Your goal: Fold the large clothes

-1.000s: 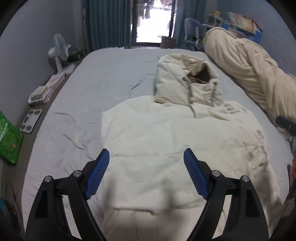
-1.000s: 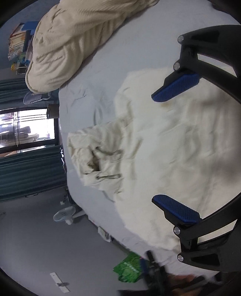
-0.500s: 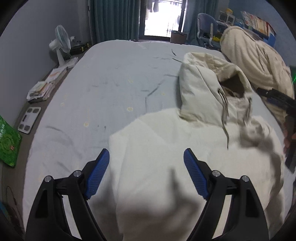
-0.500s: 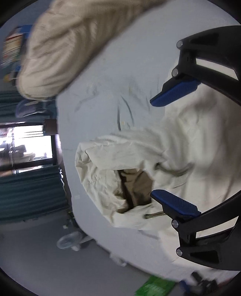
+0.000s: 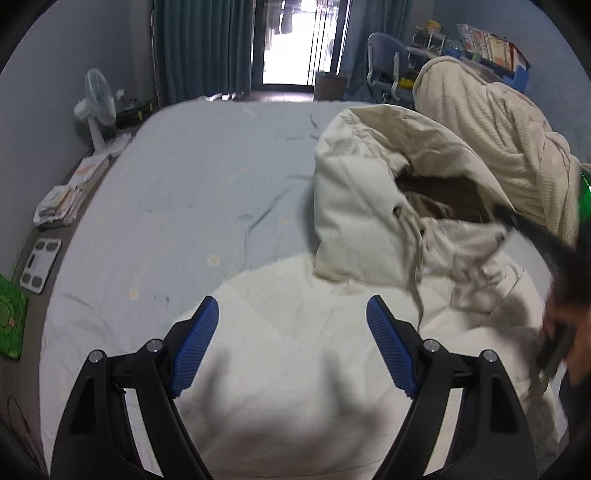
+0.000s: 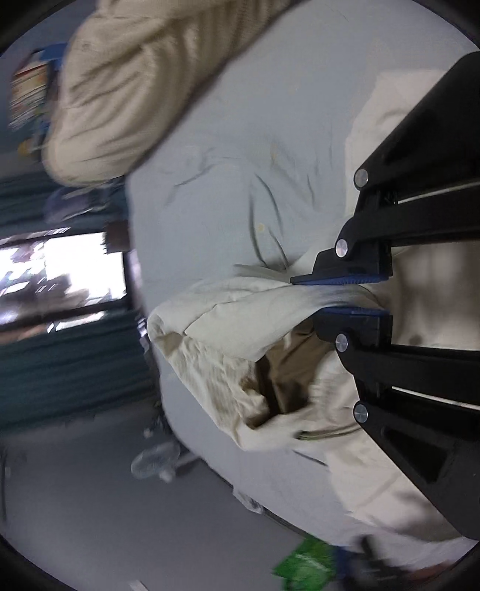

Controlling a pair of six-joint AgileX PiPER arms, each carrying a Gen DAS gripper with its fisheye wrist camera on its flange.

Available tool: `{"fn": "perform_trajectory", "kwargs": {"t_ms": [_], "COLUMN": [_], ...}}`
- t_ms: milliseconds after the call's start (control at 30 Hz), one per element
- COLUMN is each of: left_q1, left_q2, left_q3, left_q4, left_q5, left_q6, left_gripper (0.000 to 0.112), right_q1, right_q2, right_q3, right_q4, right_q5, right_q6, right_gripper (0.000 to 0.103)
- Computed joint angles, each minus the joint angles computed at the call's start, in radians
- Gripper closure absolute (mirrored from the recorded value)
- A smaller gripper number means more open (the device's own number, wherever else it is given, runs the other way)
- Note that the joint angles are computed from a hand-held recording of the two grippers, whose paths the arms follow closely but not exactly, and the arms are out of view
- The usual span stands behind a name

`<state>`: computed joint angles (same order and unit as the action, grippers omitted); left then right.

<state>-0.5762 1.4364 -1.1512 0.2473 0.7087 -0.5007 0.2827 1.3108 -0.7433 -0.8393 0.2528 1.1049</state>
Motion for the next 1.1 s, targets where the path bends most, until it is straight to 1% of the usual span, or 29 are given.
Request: {"fn": "perform_trajectory", "kwargs": {"t_ms": [67, 100, 133, 167, 267, 300, 367, 400, 433, 467, 567, 633, 700, 733, 767, 800, 833, 900, 967, 1033, 1067, 1100], "left_q1": [-0.013, -0.017, -0.019, -0.025, -0.055, -0.066, -0.081, -0.086, -0.096, -0.114, -0.126, -0.118, -0.12, -0.131, -0.142, -0.147, -0.156, -0.161, -0.193, -0.239, -0.262, -0.282], "left_q2": [0.004, 0.007, 0.009, 0.014, 0.059, 0.077, 0.138, 0.165, 0.198, 0.238, 0.329, 0.368, 0.422, 0.451, 0.465, 0.468, 0.454, 0.383, 0.262, 0.174, 0.107, 0.071], "left_q3": [-0.04, -0.071, -0.092, -0.119, -0.208, -0.236, -0.318, -0.355, -0.401, -0.458, -0.605, -0.669, -0.75, -0.792, -0.808, -0.811, -0.788, -0.686, -0.525, -0.403, -0.316, -0.268], "left_q4": [0.009, -0.009, -0.022, -0.026, 0.009, 0.021, 0.014, 0.013, 0.022, 0.054, 0.07, 0.041, 0.026, 0.042, 0.054, 0.053, 0.067, 0.06, 0.095, 0.157, 0.171, 0.188], "left_q5": [0.018, 0.032, 0.04, 0.05, 0.075, 0.083, 0.097, 0.111, 0.125, 0.146, 0.199, 0.211, 0.272, 0.318, 0.345, 0.359, 0.359, 0.299, 0.222, 0.182, 0.159, 0.153], "left_q6": [-0.008, 0.008, 0.019, 0.023, 0.011, 0.002, 0.002, 0.008, 0.016, 0.01, 0.057, 0.106, 0.149, 0.167, 0.188, 0.198, 0.188, 0.171, 0.135, 0.094, 0.068, 0.035], "left_gripper": [0.034, 0.034, 0.034, 0.034, 0.034, 0.034, 0.034, 0.034, 0.034, 0.034, 0.034, 0.034, 0.037, 0.043, 0.069, 0.089, 0.092, 0.096, 0.098, 0.1, 0.101, 0.102], "right_q1": [0.053, 0.082, 0.137, 0.206, 0.377, 0.419, 0.57, 0.625, 0.703, 0.753, 0.815, 0.86, 0.884, 0.918, 0.918, 0.907, 0.869, 0.822, 0.741, 0.655, 0.638, 0.617], "right_q2": [-0.13, -0.167, -0.227, -0.282, -0.371, -0.388, -0.409, -0.407, -0.4, -0.398, -0.418, -0.416, -0.418, -0.42, -0.424, -0.431, -0.44, -0.459, -0.494, -0.532, -0.545, -0.568], "right_q3": [0.121, 0.152, 0.204, 0.249, 0.337, 0.356, 0.387, 0.4, 0.409, 0.416, 0.445, 0.461, 0.474, 0.481, 0.485, 0.491, 0.496, 0.497, 0.496, 0.487, 0.482, 0.475], "right_q4": [-0.142, -0.19, -0.276, -0.346, -0.428, -0.441, -0.469, -0.489, -0.5, -0.496, -0.475, -0.471, -0.456, -0.446, -0.44, -0.438, -0.441, -0.43, -0.389, -0.299, -0.258, -0.198], "right_q5": [0.005, 0.024, 0.064, 0.123, 0.26, 0.294, 0.423, 0.469, 0.539, 0.576, 0.621, 0.663, 0.675, 0.7, 0.696, 0.682, 0.646, 0.6, 0.524, 0.463, 0.451, 0.438], "right_q6": [0.146, 0.197, 0.289, 0.38, 0.573, 0.615, 0.722, 0.766, 0.81, 0.827, 0.851, 0.866, 0.869, 0.886, 0.888, 0.888, 0.871, 0.839, 0.767, 0.66, 0.621, 0.561], "right_gripper": [0.094, 0.094, 0.094, 0.094, 0.094, 0.094, 0.094, 0.094, 0.094, 0.094, 0.095, 0.095, 0.095, 0.095, 0.095, 0.095, 0.095, 0.094, 0.093, 0.081, 0.057, 0.028]}}
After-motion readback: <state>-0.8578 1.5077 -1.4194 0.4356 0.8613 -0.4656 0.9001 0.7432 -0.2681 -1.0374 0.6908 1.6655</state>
